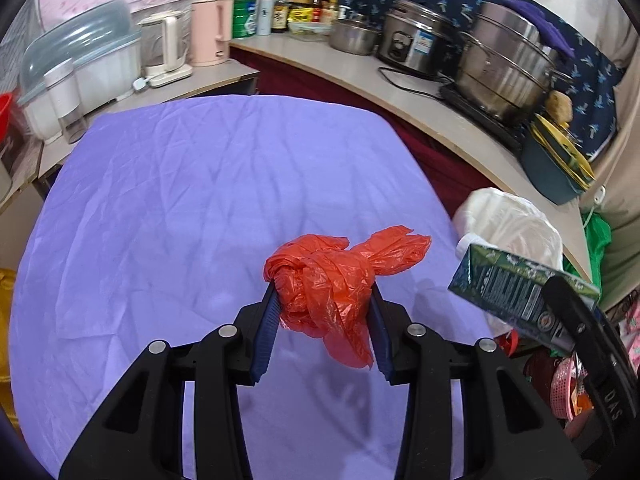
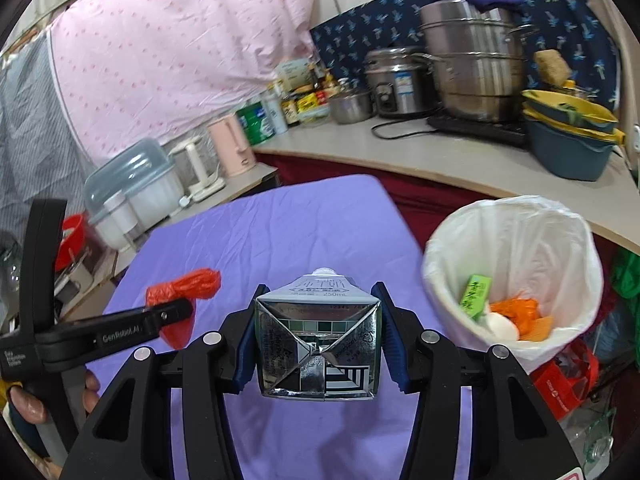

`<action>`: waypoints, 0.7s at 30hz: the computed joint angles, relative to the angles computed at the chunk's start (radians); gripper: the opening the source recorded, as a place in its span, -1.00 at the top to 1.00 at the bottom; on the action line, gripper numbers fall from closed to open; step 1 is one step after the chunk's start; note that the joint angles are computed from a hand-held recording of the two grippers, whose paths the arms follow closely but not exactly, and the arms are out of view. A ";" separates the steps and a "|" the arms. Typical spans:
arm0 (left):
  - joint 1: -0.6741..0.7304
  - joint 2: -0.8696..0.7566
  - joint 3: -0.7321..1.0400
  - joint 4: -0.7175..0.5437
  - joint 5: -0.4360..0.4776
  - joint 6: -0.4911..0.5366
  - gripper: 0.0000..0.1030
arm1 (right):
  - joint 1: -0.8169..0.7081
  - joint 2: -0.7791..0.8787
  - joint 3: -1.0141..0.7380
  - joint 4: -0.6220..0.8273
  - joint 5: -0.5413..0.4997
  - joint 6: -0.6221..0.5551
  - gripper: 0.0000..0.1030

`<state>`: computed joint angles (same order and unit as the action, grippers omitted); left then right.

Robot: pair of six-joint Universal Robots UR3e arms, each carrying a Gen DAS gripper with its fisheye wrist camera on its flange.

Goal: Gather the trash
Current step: 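Carry the milk carton and red bag over the bin with both tools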

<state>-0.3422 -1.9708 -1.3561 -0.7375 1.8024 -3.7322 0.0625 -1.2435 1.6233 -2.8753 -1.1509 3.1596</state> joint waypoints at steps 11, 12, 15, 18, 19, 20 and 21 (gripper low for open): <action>-0.136 -0.157 0.301 -0.136 0.040 0.002 0.24 | -0.158 -0.153 0.154 -0.047 0.077 -0.008 0.04; -0.141 -0.170 0.325 -0.146 0.041 0.004 0.24 | -0.170 -0.163 0.166 -0.052 0.081 -0.008 0.04; -0.161 -0.217 0.408 -0.185 0.043 0.010 0.24 | -0.204 -0.183 0.187 -0.060 0.095 -0.007 0.04; -0.178 -0.271 0.506 -0.229 0.045 0.018 0.24 | -0.233 -0.200 0.204 -0.073 0.098 -0.008 0.04; -0.183 -0.287 0.534 -0.243 0.045 0.020 0.24 | -0.245 -0.204 0.208 -0.074 0.104 -0.006 0.04; -0.188 -0.297 0.552 -0.250 0.046 0.022 0.24 | -0.255 -0.206 0.211 -0.077 0.109 -0.004 0.04; -0.194 -0.320 0.594 -0.269 0.047 0.025 0.24 | -0.268 -0.210 0.216 -0.082 0.113 -0.001 0.04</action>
